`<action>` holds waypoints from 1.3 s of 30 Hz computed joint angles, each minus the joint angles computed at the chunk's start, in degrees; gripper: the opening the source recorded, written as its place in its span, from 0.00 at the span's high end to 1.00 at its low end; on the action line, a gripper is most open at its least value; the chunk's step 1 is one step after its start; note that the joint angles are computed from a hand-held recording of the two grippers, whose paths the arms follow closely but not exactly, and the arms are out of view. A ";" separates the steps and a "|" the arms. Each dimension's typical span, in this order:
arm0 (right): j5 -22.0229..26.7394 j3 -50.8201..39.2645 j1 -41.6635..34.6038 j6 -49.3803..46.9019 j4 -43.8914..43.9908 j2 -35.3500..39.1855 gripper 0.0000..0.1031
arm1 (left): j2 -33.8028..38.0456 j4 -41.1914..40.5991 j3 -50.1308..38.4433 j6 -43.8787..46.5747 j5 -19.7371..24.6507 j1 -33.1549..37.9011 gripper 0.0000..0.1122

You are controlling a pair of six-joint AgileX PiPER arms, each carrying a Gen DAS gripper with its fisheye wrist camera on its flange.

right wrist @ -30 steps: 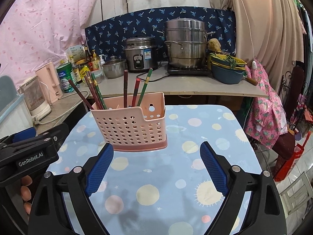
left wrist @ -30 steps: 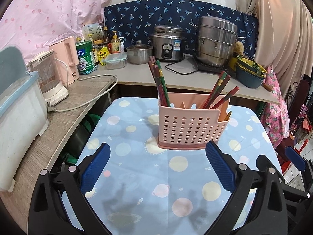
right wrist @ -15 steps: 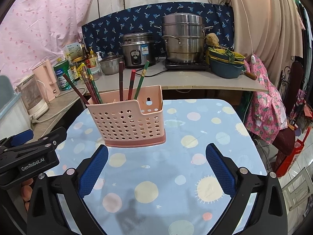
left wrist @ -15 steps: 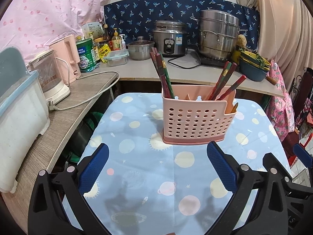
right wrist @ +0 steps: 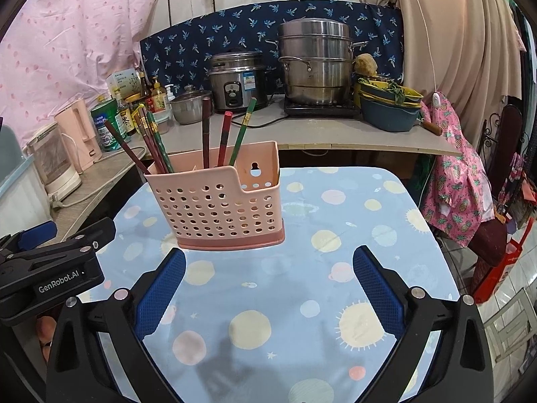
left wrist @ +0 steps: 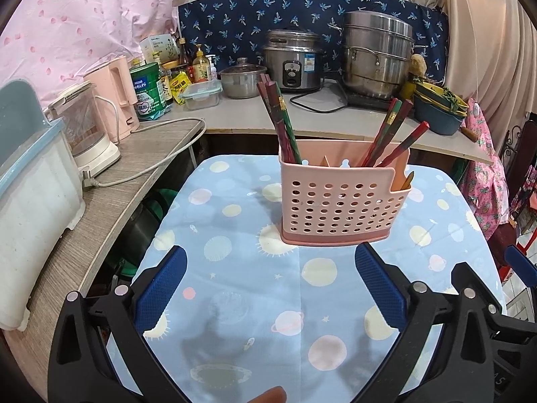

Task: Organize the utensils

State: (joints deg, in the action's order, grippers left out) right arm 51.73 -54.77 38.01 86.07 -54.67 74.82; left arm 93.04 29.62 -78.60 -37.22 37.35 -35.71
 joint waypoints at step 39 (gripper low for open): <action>-3.39 0.75 -2.66 0.14 0.00 1.72 0.07 | 2.91 2.16 -1.66 -0.75 -0.29 -0.42 0.15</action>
State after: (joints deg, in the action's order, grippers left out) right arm 48.34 -54.02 35.35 86.21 -54.66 76.54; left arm 95.95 31.78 -80.26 -37.97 37.05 -36.12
